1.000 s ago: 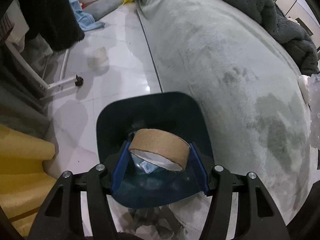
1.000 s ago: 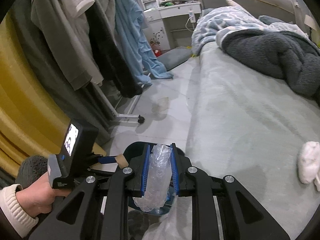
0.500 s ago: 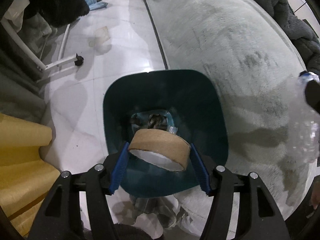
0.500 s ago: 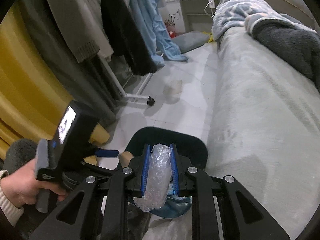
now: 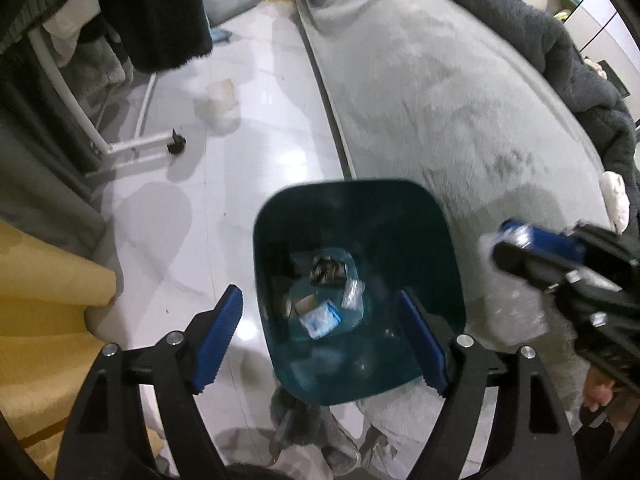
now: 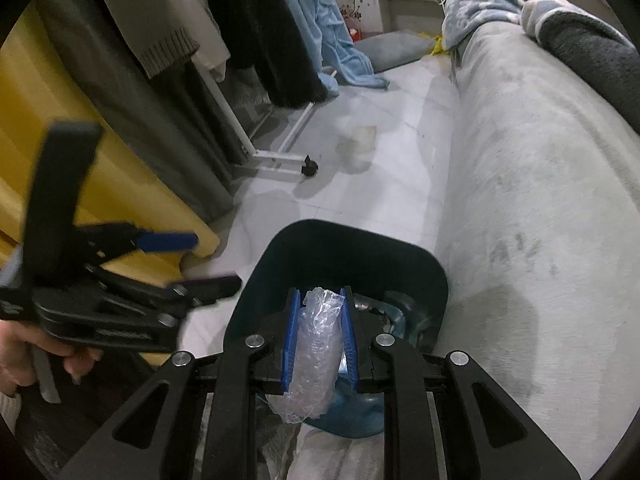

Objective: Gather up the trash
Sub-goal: 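Open both tools to drop the plastic bag and tape roll into the wastebasket, then move both tools back toward the white cloth balls on the bed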

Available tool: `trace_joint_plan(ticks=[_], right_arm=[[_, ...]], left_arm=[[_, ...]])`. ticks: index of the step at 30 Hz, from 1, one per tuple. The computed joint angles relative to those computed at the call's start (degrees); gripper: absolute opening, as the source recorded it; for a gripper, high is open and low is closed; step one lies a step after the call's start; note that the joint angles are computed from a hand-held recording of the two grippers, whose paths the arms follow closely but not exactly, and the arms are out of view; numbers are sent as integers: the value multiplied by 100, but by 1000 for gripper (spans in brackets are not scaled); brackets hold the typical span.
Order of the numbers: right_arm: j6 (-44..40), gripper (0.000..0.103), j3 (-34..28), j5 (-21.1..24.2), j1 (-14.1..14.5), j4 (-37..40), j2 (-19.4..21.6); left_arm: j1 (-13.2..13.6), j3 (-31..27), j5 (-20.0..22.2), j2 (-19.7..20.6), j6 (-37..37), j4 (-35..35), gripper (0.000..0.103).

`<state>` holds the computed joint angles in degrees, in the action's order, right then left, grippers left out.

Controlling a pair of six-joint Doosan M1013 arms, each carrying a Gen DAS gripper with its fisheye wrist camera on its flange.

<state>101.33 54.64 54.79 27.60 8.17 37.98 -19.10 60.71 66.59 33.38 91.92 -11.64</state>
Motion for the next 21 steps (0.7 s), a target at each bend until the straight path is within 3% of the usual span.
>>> trace_joint_plan(ticks=[8,14,19,21], right_arm=[[47,22,-148,342,21,-28,188],[100,24,-287,558,30,-75,313],[104,42,-379,704,60,-151,364],[118,43,-396,728,69,-193,364]], left_arm=[[67,197,-758,-229,350,-305,81],[109,476,-1581,-474,936,-709,81],[131,675,-2145,-630,1377,-1112,81],[129,765,-2441,-712,1548,-1237,81]])
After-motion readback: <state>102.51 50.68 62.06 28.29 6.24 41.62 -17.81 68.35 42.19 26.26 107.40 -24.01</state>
